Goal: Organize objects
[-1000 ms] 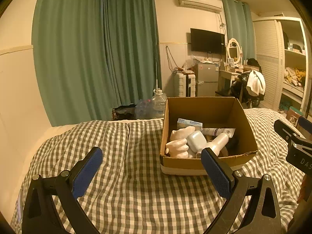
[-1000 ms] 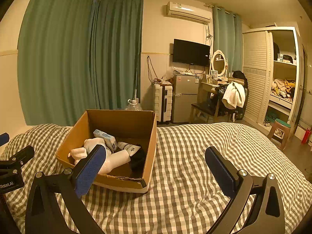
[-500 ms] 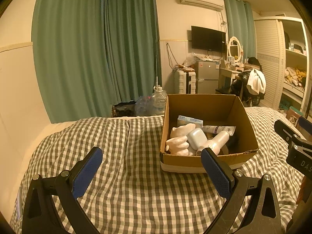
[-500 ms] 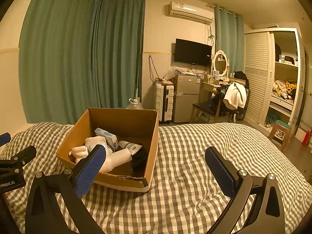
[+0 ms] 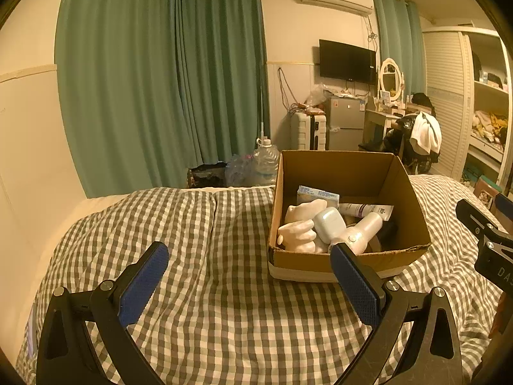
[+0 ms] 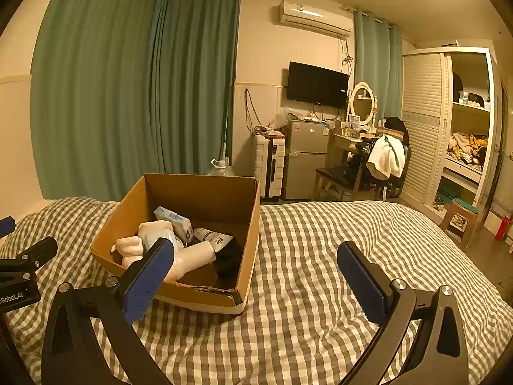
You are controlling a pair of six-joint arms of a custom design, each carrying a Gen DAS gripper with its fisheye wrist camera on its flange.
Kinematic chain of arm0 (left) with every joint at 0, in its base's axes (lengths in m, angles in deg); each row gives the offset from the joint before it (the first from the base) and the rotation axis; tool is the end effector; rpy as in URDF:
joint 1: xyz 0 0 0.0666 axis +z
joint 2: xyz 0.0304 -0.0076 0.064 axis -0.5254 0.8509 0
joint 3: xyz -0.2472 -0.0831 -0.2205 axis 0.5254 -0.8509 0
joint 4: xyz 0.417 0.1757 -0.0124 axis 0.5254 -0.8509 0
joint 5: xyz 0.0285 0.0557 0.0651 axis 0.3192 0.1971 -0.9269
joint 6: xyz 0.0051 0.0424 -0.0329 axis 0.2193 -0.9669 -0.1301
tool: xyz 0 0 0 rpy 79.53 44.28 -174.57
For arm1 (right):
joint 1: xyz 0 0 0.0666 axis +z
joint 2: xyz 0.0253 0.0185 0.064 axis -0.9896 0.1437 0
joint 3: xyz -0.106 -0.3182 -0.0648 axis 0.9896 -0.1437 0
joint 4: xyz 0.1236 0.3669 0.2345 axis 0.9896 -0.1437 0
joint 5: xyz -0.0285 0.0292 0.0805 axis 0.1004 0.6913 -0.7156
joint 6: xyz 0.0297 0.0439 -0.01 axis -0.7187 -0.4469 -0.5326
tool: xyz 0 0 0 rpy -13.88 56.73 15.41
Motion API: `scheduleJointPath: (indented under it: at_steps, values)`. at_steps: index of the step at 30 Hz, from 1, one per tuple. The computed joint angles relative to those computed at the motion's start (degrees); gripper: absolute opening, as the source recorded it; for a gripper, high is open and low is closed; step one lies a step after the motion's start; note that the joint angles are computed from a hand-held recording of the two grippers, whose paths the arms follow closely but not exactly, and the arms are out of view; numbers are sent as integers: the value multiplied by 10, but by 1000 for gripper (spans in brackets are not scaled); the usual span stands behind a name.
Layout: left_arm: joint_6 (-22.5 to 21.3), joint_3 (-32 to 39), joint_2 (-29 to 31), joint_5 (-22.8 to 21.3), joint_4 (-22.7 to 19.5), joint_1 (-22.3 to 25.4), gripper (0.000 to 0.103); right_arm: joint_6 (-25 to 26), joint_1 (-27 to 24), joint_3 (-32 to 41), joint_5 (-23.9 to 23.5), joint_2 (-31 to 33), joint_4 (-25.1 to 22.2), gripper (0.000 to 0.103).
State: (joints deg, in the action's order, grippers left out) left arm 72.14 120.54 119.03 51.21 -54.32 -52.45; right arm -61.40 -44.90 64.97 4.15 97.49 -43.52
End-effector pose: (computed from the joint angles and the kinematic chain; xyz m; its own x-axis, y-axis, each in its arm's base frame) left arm 0.4640 -0.1642 0.4037 -0.4844 0.0756 -0.8716 0.0297 0.9971 0.0700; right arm 0.4413 0.2989 0.4069 -0.3782 0.0242 -0.9254 0.1911 0.9802 -0.0524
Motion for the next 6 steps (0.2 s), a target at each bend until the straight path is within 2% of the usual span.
scheduleJointPath:
  at_steps: [6]
  values:
    - [-5,-7,-4,0,13,-1,103,-7,-2,-1,-3,1,-4,102]
